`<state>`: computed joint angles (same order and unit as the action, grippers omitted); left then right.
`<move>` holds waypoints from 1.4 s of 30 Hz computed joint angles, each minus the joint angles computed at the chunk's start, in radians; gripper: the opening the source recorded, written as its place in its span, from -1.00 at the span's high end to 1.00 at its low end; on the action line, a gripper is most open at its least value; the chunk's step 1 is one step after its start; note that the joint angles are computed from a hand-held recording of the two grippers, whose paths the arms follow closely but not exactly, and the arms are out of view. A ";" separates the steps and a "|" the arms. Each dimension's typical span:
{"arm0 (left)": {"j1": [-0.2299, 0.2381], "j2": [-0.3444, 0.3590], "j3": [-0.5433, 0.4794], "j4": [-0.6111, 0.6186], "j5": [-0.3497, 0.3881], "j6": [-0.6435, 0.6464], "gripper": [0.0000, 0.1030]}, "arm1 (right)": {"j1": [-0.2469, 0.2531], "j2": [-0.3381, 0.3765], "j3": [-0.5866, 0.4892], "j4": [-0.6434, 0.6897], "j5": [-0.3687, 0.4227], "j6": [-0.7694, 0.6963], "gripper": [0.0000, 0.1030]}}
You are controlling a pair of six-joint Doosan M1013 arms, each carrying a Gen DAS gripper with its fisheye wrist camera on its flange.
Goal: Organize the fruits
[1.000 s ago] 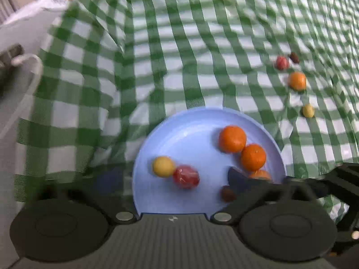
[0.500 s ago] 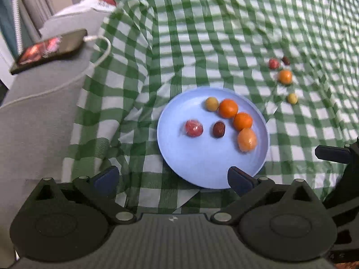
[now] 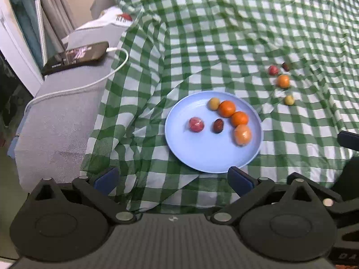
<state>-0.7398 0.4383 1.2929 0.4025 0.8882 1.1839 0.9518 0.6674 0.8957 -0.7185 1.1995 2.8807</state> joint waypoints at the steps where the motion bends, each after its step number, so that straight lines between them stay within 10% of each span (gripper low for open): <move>1: -0.004 -0.006 0.007 0.009 -0.005 -0.001 -0.99 | 0.004 0.000 -0.001 -0.008 0.005 0.002 -0.91; 23: -0.016 -0.037 0.048 0.048 -0.024 -0.024 -0.99 | 0.029 0.000 -0.011 -0.041 0.036 0.018 -0.92; 42: 0.002 0.071 -0.088 -0.018 0.105 0.042 -0.99 | -0.022 -0.031 0.098 -0.030 0.047 0.163 -0.92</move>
<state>-0.7380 0.5090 1.2049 0.3843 0.9931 1.2263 0.9298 0.6367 0.9938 -0.7488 1.2461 3.0439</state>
